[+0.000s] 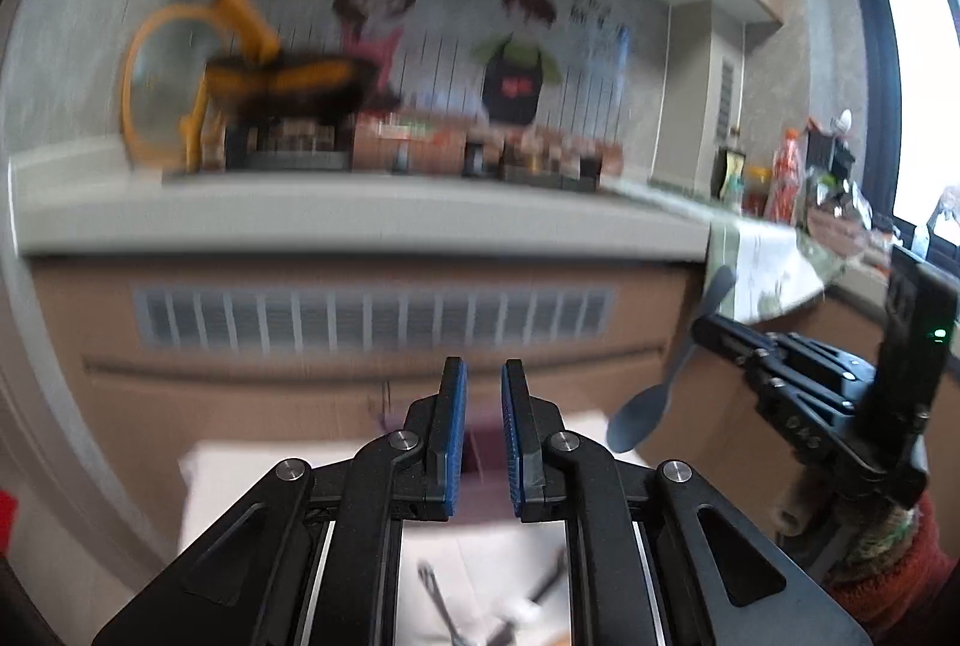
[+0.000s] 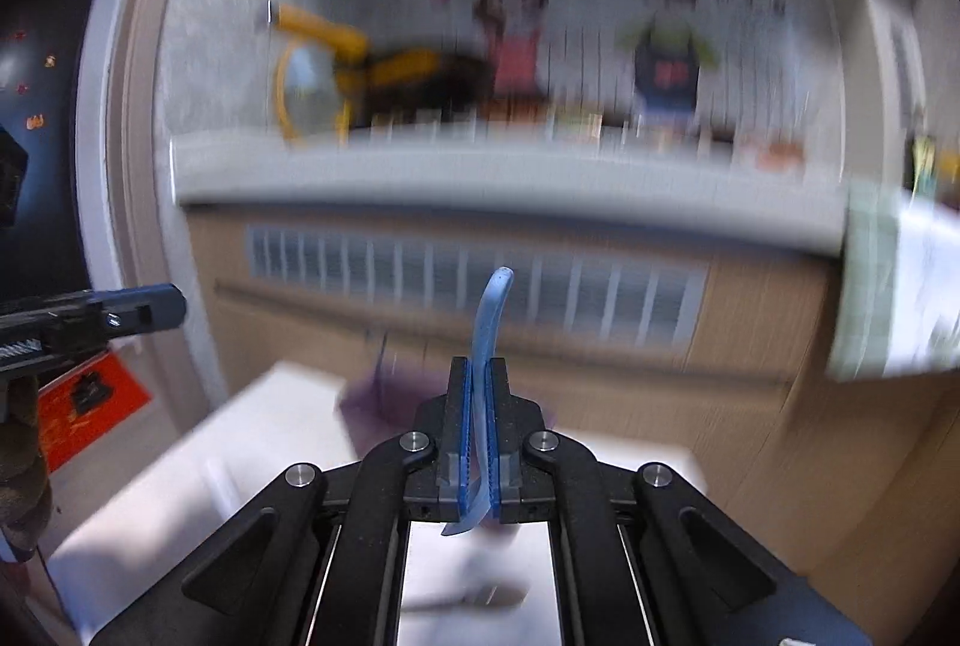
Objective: Organize utensils
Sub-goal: 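Lower the blue spoon into the caddy with the right tool while the left drops its spoon in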
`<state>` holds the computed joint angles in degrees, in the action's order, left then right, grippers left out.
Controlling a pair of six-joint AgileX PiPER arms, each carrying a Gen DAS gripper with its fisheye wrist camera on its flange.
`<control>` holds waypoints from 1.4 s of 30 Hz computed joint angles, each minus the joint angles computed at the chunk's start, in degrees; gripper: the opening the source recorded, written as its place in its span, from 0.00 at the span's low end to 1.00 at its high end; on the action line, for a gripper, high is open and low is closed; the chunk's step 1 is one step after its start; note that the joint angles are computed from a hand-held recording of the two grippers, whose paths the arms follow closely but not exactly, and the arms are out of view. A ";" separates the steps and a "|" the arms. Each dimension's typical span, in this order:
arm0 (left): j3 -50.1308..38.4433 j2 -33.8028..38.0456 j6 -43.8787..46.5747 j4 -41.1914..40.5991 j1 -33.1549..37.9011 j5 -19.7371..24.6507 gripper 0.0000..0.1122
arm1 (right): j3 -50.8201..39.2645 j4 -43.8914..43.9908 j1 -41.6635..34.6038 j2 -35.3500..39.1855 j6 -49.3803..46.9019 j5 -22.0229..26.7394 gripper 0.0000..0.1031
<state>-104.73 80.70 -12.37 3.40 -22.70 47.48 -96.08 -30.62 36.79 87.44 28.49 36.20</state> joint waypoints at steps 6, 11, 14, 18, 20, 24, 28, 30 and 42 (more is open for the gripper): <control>-4.61 3.09 3.28 -4.59 3.56 0.68 0.11 | -16.69 -1.66 0.16 5.26 -4.62 4.84 0.04; 5.90 3.28 9.30 -12.86 5.50 -0.62 0.12 | -7.60 -0.64 -1.16 2.85 -3.05 3.05 0.04; 10.81 5.75 13.43 -17.47 5.63 0.02 0.12 | -0.35 -0.78 -2.04 0.88 -1.04 1.64 0.03; 16.80 9.82 22.79 -26.15 3.96 -1.48 0.15 | 7.72 0.09 -3.95 -1.94 0.84 -0.87 0.03; 17.45 12.33 29.54 -30.79 2.72 -0.53 0.18 | 11.57 1.32 -5.47 -3.52 1.37 -1.84 0.03; 19.06 14.65 40.98 -33.15 -2.57 -1.34 0.22 | 18.06 1.80 -8.19 -7.06 2.47 -3.21 0.03; 16.11 18.01 41.27 -27.20 -7.99 -1.11 0.25 | 24.74 3.21 -11.67 -11.31 2.45 -5.15 0.03; 13.67 20.30 39.52 -23.00 -9.96 -0.41 0.26 | 27.46 3.56 -13.23 -13.00 2.92 -6.00 0.03; 4.41 28.79 33.91 -11.08 -14.61 4.48 0.31 | 35.29 14.97 -20.58 -15.72 -3.31 -10.18 0.03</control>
